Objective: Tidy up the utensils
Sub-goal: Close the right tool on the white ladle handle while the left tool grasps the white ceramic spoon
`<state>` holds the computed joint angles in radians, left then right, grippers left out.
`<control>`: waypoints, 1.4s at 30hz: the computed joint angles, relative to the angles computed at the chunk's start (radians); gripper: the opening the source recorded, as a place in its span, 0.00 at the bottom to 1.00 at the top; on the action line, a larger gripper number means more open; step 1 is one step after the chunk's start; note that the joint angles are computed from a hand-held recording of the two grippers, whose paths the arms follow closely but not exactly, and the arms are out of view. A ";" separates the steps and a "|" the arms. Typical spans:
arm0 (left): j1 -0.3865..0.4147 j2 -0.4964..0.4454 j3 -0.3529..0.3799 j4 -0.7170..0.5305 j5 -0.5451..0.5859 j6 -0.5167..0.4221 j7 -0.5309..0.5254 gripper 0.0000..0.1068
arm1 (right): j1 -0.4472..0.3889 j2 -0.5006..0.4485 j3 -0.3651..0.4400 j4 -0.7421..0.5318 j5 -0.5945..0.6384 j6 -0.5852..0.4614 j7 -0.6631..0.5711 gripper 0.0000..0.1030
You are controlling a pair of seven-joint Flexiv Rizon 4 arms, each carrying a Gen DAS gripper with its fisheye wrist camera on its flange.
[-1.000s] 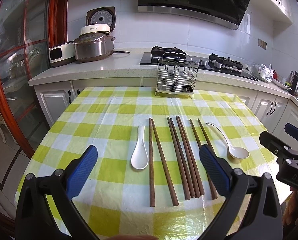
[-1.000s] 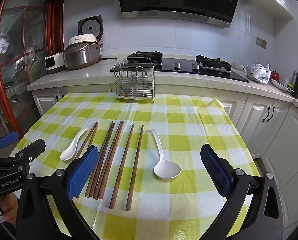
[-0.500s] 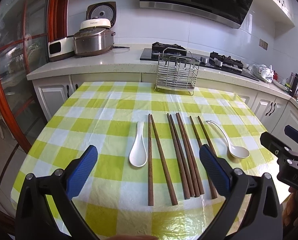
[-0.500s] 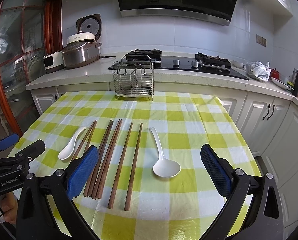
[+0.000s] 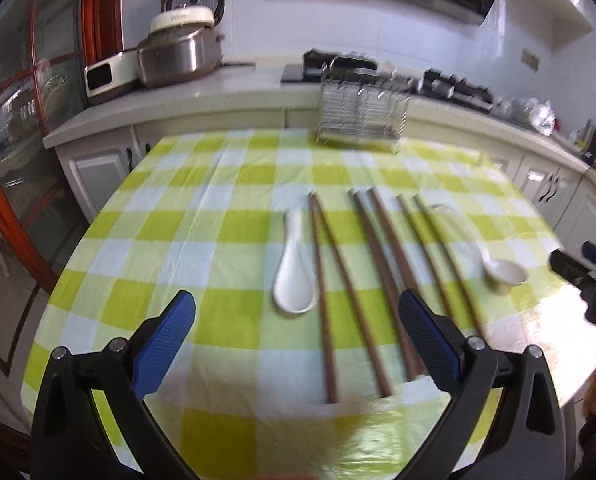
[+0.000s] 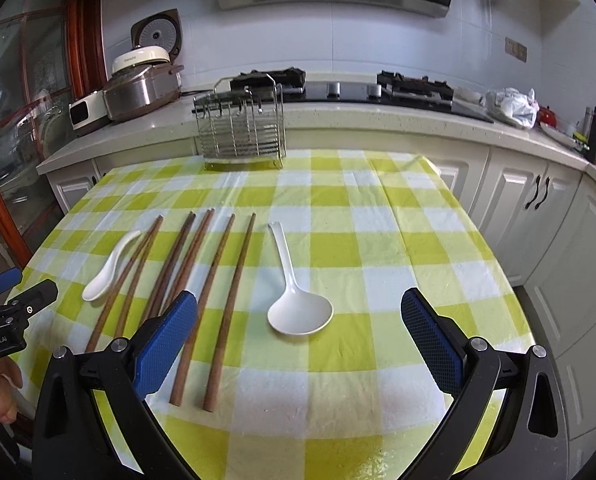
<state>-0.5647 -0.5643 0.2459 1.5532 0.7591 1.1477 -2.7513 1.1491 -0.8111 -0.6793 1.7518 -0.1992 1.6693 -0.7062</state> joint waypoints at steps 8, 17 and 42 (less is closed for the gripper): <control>0.092 -0.060 -0.027 -0.042 -0.120 -0.009 0.107 0.92 | -0.226 -0.034 0.225 -0.169 -0.090 -0.090 -0.007 0.93; 0.201 -0.178 -0.103 -0.166 -0.340 -0.014 0.396 0.92 | -0.533 -0.123 0.621 -0.456 -0.198 -0.309 -0.134 0.93; 0.189 -0.313 -0.046 -0.328 -0.476 -0.148 0.531 0.88 | -0.572 -0.340 0.762 -0.869 -0.082 -0.610 -0.382 0.49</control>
<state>-0.3761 -0.8769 0.1997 1.2253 0.2833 0.9993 -2.2208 0.5773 -1.1515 0.0829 0.8828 -0.2812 1.0591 -1.0882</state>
